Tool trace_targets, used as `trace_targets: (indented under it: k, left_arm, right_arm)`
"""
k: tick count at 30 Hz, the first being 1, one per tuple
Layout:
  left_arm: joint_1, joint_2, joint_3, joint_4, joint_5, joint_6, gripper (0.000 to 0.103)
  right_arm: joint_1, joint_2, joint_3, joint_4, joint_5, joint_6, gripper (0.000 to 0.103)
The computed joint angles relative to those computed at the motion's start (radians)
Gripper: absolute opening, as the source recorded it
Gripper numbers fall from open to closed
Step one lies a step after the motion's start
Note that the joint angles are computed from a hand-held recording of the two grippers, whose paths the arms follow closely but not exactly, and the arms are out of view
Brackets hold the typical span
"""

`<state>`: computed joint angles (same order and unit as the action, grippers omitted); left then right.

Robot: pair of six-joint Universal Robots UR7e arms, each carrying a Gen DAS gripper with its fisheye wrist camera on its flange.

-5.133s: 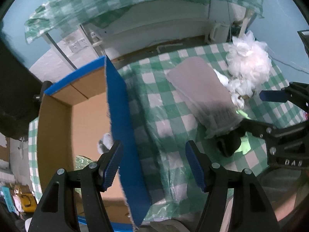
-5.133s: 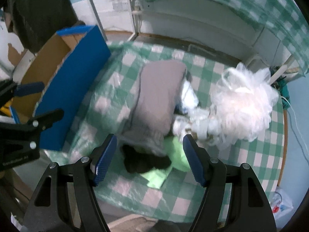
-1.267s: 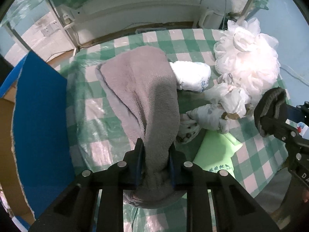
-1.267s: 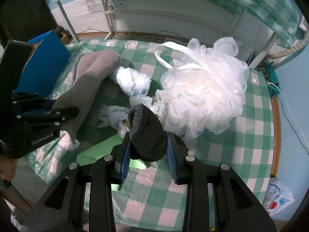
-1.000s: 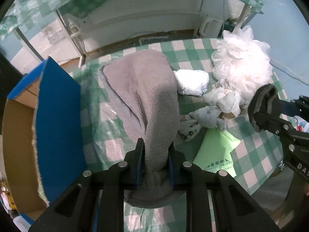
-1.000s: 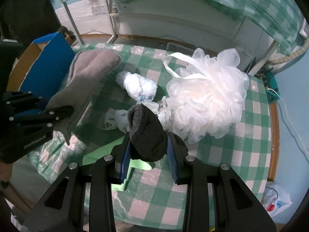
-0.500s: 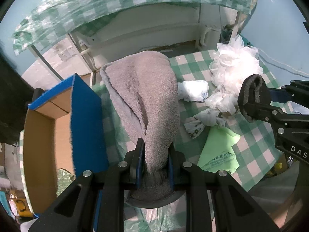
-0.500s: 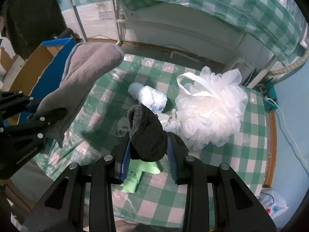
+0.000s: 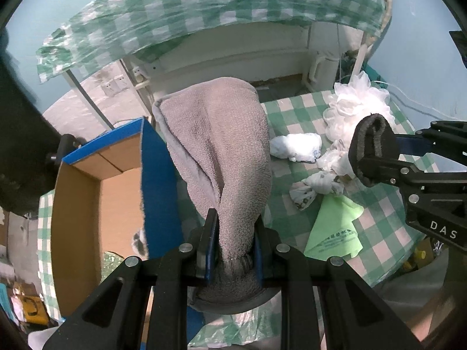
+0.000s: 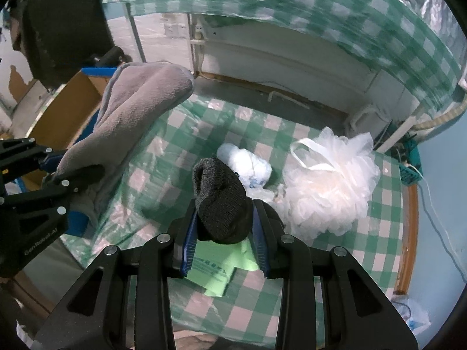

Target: Organize soft objects

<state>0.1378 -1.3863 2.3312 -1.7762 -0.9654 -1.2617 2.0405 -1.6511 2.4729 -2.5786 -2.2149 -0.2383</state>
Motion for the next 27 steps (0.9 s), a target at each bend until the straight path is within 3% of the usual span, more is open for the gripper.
trace_targets:
  k: [27]
  left_arm:
    - [-0.094, -0.259, 0.016, 0.363, 0.014, -0.222, 0.021]
  right_arm:
    - [0.158, 0.193, -0.103, -0.031, 0.072, 0.046, 0.033]
